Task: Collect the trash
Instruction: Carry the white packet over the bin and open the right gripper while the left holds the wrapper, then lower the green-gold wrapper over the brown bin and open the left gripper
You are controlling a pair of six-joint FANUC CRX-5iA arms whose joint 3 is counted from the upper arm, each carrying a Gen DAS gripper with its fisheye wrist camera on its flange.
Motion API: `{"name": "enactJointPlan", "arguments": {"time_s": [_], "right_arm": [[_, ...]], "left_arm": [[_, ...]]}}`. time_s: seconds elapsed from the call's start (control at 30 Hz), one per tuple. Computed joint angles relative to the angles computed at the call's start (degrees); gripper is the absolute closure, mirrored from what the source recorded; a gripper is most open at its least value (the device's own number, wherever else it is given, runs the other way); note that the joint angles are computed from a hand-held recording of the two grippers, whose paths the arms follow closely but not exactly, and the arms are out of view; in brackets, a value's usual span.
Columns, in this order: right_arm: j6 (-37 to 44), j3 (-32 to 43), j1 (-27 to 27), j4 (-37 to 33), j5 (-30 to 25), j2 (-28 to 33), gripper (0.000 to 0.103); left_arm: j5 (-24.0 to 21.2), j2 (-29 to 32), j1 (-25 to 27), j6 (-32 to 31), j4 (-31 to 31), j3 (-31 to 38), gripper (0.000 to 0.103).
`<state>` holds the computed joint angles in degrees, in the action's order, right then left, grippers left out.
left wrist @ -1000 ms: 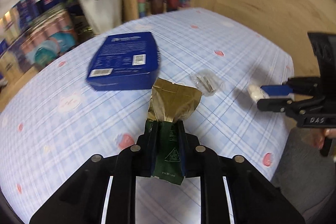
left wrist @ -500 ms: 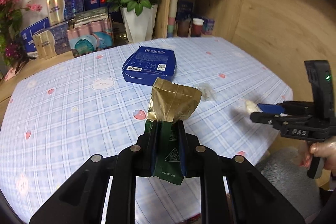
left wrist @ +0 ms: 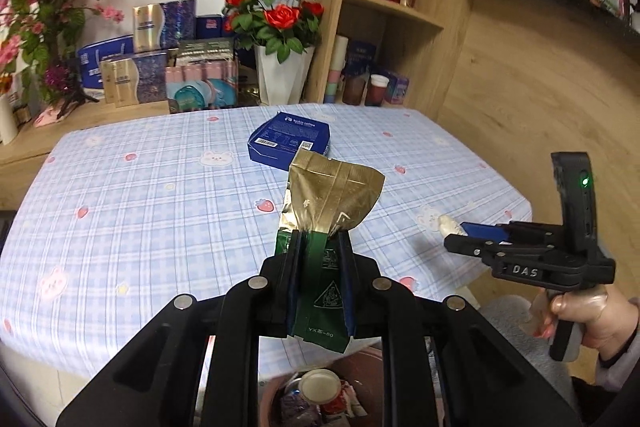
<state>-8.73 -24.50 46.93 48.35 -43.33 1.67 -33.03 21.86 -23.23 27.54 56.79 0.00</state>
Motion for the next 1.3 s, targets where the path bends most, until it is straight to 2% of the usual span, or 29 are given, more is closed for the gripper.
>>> {"name": "enactJointPlan", "arguments": {"time_s": [0.23,0.47,1.07,1.17,1.3], "right_arm": [[-1.1,-0.8,2.9,1.6,0.5,-0.8,0.063],[0.2,-0.2,5.1,0.0,2.2,0.1,0.063],[7.2,3.2,8.4,-8.3,3.1,3.5,0.062],[3.7,2.3,8.7,-4.2,2.8,3.4,0.061],[-1.7,0.6,8.7,2.3,2.0,2.5,0.052]], "left_arm": [[4.8,-7.9,-0.5,-5.1,6.1,-10.4,0.086],[5.3,-12.2,-0.2,-6.4,11.0,-16.6,0.086],[4.9,-14.5,0.4,-8.7,14.9,-20.9,0.085],[4.9,-14.7,0.4,-9.5,15.8,-21.5,0.085],[5.2,-14.8,0.3,-9.8,15.5,-21.8,0.085]]}}
